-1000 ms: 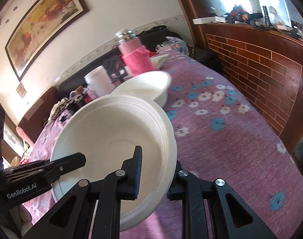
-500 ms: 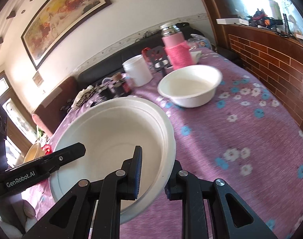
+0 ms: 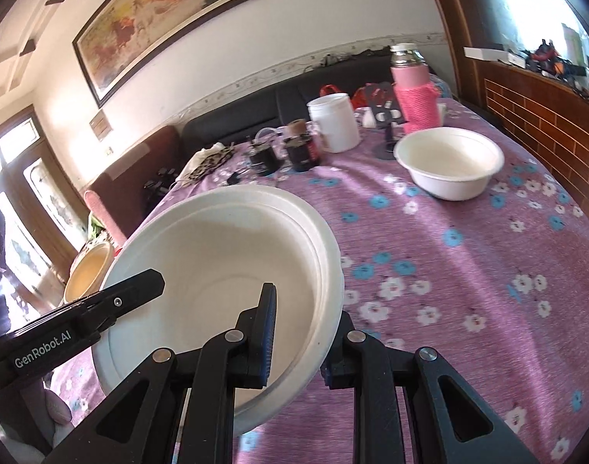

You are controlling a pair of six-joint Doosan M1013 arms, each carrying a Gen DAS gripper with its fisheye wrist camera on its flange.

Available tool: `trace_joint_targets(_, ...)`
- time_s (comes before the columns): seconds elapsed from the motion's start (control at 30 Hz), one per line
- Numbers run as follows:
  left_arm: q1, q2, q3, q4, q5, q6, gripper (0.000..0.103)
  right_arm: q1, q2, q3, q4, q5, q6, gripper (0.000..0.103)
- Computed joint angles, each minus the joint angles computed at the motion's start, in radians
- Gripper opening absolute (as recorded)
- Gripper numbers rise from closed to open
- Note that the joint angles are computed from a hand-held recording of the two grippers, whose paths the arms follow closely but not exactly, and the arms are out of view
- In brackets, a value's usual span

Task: Organize plates and bowls
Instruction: 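Lift the white bowl with the right gripper and carry it toward the plate stack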

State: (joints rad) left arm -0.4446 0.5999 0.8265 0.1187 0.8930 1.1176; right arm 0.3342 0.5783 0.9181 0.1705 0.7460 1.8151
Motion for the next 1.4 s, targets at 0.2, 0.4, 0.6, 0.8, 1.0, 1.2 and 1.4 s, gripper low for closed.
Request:
trace_joint_targets(0.2,0.014,-0.042,0.069,0.037,-0.037,-0.054,0.015,0.026,0.018,-0.036,-0.009,0.016,-0.013,0.021)
trace_joint_targets(0.4,0.028,-0.074,0.120,0.070,-0.070,-0.100,0.015,0.045,0.037,-0.077,-0.011,0.037,-0.033,0.021)
trace_joint_targets(0.6,0.041,-0.092,0.149,0.099,-0.086,-0.140,0.015,0.060,0.065,-0.127,-0.012,0.062,-0.046,0.021)
trace_joint_targets(0.8,0.056,-0.110,0.179,0.115,-0.102,-0.173,0.015,0.079,0.093,-0.179,-0.021,0.091,-0.053,0.021)
trace_joint_targets(1.0,0.075,-0.125,0.206,0.109,-0.116,-0.194,0.015,0.095,0.125,-0.234,-0.030,0.123,-0.061,0.021)
trace_joint_targets(1.2,0.098,-0.145,0.240,0.116,-0.135,-0.232,0.015,0.115,0.163,-0.304,-0.037,0.161,-0.076,0.021)
trace_joint_targets(1.4,0.126,-0.174,0.283,0.143,-0.160,-0.296,0.016,0.142,0.226,-0.426,-0.034,0.214,-0.103,0.021)
